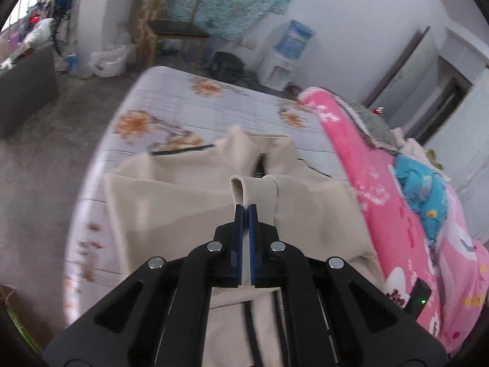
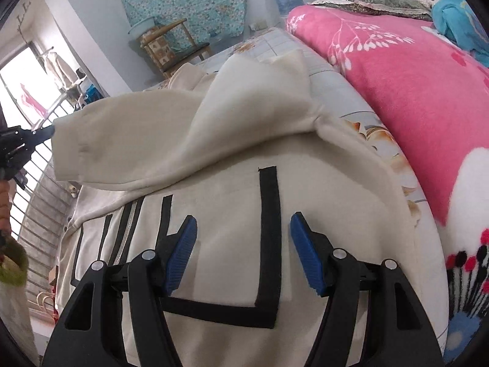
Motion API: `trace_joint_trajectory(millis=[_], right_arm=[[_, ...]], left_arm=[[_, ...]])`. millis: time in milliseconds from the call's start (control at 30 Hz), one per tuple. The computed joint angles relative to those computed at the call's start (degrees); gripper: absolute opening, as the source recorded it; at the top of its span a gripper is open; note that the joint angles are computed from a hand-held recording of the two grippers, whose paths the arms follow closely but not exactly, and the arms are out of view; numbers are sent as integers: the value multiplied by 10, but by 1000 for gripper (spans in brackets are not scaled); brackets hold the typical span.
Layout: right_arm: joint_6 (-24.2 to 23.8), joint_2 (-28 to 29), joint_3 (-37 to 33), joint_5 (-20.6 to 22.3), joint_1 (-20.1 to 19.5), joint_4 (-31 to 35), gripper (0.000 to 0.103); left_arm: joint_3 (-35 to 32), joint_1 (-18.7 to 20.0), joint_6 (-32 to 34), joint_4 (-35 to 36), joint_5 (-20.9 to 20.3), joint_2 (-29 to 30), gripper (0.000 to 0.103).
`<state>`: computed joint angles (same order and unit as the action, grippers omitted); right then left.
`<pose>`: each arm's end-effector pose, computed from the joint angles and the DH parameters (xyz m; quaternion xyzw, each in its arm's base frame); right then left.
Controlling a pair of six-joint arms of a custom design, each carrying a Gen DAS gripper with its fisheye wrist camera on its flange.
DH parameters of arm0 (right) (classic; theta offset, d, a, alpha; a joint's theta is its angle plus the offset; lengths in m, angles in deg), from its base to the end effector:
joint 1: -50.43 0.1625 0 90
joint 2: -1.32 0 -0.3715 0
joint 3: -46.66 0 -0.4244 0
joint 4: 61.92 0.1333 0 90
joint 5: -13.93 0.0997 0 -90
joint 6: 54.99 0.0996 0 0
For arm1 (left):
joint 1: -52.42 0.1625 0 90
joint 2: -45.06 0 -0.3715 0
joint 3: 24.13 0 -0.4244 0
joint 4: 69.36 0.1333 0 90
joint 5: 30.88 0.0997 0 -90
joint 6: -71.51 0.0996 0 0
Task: Fold large clothes
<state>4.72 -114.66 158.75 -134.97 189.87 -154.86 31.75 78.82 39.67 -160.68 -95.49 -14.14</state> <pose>0.3091 -0.2014 0.4860 -0.1070 -0.8631 0.4300 0.2422 -0.5672 -0.4780 0.4246 0.2582 0.9400 -0.1890 0.1185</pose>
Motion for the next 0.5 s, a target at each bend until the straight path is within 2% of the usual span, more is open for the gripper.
trace_joint_trajectory(millis=[67,167,233,333,433,500], right_arm=[[-5,-3,3,-1,-1,-4,62],[-4,0,1,-5,0,2,62],[1,1,1,-5,2,7,62],[19,5,-7,-9,6,29,62],[37,8,-15,-10,9,53,62],[54,13,-25,-11,13,78,62]], left_arm=[[-8,8,-17,36,21,4,3],[3,27,-53,73,16,-3,3],[38,39,-69,71,16,-21,3],[82,50,-77,58,40,-38,3],[98,59,-84,66,35,-41,3],[102,57,-80,69,49,-43,3]])
